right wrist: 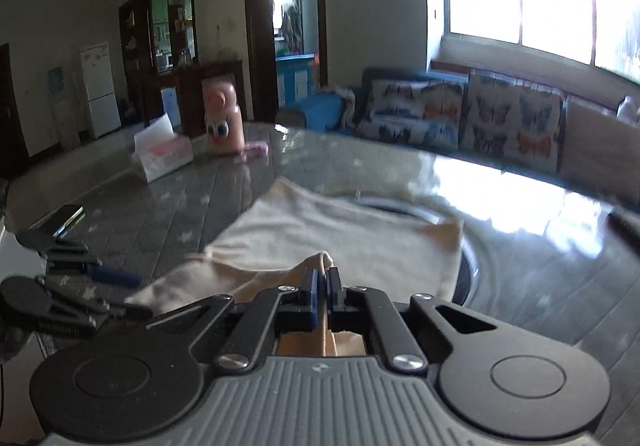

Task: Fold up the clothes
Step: 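Fold the held sleeve across the body with the left gripper and release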

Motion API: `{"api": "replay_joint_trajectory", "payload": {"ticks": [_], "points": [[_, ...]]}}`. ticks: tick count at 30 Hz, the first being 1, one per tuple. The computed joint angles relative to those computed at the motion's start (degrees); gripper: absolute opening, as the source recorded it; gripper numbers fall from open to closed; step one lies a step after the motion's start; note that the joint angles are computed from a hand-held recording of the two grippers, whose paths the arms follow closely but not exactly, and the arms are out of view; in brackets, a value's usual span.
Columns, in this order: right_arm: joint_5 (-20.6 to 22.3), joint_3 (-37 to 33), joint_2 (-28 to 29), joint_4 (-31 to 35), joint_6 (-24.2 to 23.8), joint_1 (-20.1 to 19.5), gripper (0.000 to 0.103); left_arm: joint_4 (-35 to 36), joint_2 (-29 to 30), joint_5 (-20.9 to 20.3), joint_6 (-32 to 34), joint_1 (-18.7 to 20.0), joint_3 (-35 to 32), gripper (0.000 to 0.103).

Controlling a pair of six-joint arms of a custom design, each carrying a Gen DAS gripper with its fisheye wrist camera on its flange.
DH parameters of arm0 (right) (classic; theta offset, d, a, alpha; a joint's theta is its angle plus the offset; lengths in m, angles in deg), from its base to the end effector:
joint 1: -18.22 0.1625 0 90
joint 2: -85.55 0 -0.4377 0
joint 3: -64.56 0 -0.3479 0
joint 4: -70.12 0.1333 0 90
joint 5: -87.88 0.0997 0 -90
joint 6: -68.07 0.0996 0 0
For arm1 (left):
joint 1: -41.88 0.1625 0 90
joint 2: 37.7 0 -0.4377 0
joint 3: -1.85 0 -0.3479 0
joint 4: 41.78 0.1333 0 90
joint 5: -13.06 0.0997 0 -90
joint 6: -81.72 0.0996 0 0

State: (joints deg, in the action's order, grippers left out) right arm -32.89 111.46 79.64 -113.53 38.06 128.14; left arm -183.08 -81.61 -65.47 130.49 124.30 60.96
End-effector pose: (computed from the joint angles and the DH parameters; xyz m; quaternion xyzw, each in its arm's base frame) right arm 0.3590 -0.7490 0.0067 0.2580 -0.8331 0.4051 0.2745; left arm 0.0477 -0.8024 0.3547 0.4194 0.8486 -0.2552 0.1974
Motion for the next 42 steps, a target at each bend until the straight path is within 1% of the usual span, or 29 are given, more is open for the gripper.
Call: {"api": "replay_joint_trajectory", "payload": {"ticks": [3,8,11,14,16,17,19,22,25,26,31,33,34,35,38,40,42], "points": [[-1.8,-1.8,0.8,0.9,-0.4,0.0,0.003,0.2,0.1,-0.3,0.1,-0.1,-0.6,0.046],[-5.5,-3.0,2.1,4.1,3.4,-1.9,0.004,2.1,1.6,-2.0,-1.3,-0.5,-4.6,0.046],[-5.4,-2.9,2.3,5.5,5.1,-2.8,0.006,3.5,3.5,-2.6,-1.4,-0.9,-7.6,0.044],[-5.2,-2.7,2.4,4.1,4.3,-2.8,0.008,5.3,5.6,-3.2,-1.2,-1.1,-10.6,0.039],[-4.5,-2.2,2.2,2.2,3.4,-2.7,0.009,6.8,7.0,-3.1,-1.2,-1.2,-12.7,0.038],[-4.2,-1.9,2.1,1.4,3.0,-2.7,0.009,7.5,7.6,-3.1,-0.9,-1.2,-13.5,0.035],[-3.3,-1.8,2.1,0.4,2.7,-2.8,0.01,8.0,8.7,-2.3,-0.3,-1.2,-14.7,0.034],[-2.2,-3.1,2.6,2.3,4.1,-3.3,0.01,8.8,9.9,-0.5,-0.2,-0.9,-16.1,0.033],[-2.0,-4.1,3.1,5.5,4.9,-3.9,0.01,7.5,9.5,-0.8,1.9,-0.4,-15.1,0.034],[-2.1,-4.0,3.1,5.6,4.8,-3.9,0.01,7.1,9.3,-0.8,2.4,-0.3,-14.7,0.035],[-2.5,-2.9,2.5,5.4,4.3,-3.7,0.011,5.7,7.9,-0.9,2.6,-0.4,-13.1,0.035],[-2.0,-1.7,2.0,4.6,3.8,-3.5,0.014,5.0,6.9,-1.7,3.2,-0.5,-11.6,0.035],[-1.7,-0.6,1.5,4.5,3.7,-3.3,0.018,5.0,6.4,-2.0,3.8,-0.5,-10.7,0.035],[-1.5,0.5,1.0,4.4,3.7,-3.1,0.02,4.6,5.8,-2.1,4.7,-0.5,-9.5,0.035],[-1.2,3.3,0.0,4.5,3.5,-2.9,0.022,3.0,4.4,-1.9,7.1,-0.3,-6.3,0.035],[-1.9,5.2,-0.6,4.6,3.6,-2.8,0.023,1.6,3.8,-1.8,8.2,0.0,-4.7,0.035],[-2.3,7.2,-1.3,3.5,2.9,-2.6,0.023,1.7,3.5,-1.7,8.1,-0.1,-4.6,0.035]]}}
